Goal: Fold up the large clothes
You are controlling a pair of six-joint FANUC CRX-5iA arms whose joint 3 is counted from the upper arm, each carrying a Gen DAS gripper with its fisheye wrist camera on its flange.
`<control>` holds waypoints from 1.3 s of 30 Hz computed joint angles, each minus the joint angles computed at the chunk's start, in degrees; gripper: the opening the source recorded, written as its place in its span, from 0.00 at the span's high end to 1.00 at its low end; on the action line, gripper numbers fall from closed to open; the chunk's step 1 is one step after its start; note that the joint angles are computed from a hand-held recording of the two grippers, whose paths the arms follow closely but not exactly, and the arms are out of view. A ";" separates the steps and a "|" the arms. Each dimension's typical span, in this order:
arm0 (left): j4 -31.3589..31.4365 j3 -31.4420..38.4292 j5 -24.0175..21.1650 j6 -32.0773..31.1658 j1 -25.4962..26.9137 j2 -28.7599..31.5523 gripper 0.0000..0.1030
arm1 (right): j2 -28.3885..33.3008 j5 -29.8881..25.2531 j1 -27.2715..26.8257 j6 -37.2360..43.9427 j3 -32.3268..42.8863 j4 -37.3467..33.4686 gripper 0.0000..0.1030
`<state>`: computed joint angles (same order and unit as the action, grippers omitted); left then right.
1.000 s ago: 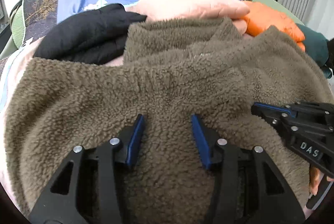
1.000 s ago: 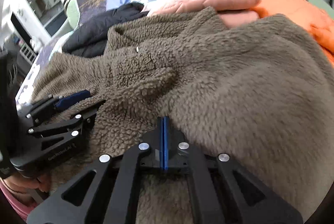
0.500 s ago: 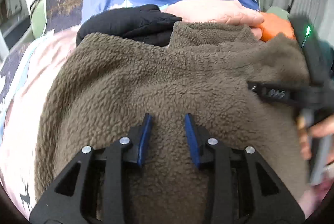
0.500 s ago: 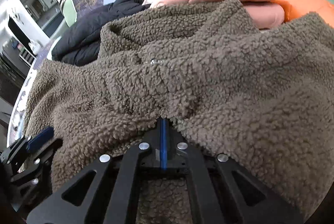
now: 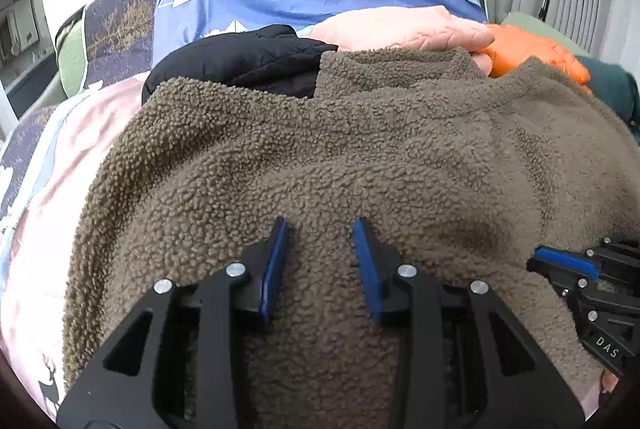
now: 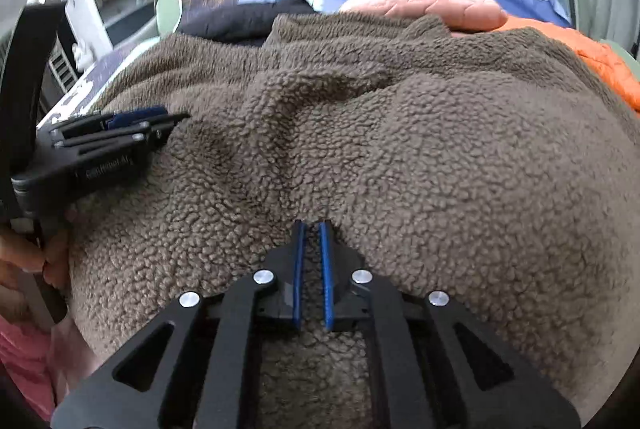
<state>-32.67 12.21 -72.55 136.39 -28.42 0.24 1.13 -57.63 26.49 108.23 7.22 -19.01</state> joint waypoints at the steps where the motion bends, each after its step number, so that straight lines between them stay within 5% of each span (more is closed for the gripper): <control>1: -0.67 0.20 -0.35 0.17 -0.39 0.11 0.66 | 0.37 -0.88 0.37 -1.81 0.79 0.90 0.95; 7: -3.21 -1.71 0.83 2.61 -2.09 -1.93 0.66 | -5.43 -4.12 -0.17 -6.32 -0.61 -0.72 0.91; 13: -5.10 0.17 -1.44 2.01 -3.51 -0.21 0.65 | -11.22 2.50 1.58 -3.99 -11.60 3.96 0.90; 18: -0.94 -2.16 1.93 4.48 -1.79 -4.36 0.65 | -7.86 -8.12 -1.31 -5.31 -3.02 -0.08 0.88; 20: -1.35 -3.67 4.36 5.36 -2.17 -7.26 0.57 | -7.20 -9.80 -2.11 -2.97 -2.02 -1.95 0.85; 24: 2.94 -3.92 1.73 1.17 1.39 -5.89 0.51 | -4.53 -12.75 -1.62 -0.67 -0.15 -0.90 0.85; 26: 0.26 -5.06 2.31 1.95 -0.11 -5.82 0.51 | -2.17 -16.90 -2.29 -3.06 5.04 -1.71 0.83; 29: -1.38 -3.92 0.85 2.61 -1.59 -5.01 0.50 | -1.22 -10.95 0.31 -5.05 7.78 3.50 0.76; 35: -1.43 -4.99 1.98 2.53 -1.51 -5.81 0.49 | 14.66 -10.94 4.32 -11.28 25.87 9.68 0.71; 37: -1.35 -5.14 2.20 2.49 -1.42 -5.88 0.49 | 23.57 -17.53 5.05 -13.34 35.33 11.25 0.71; 39: -1.49 -5.14 2.26 2.42 -1.42 -5.81 0.49 | 28.60 -18.96 4.56 -14.78 37.25 10.39 0.69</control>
<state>-34.16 7.07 -70.28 138.81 -29.84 -5.58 29.72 -76.59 31.05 93.44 44.47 -8.62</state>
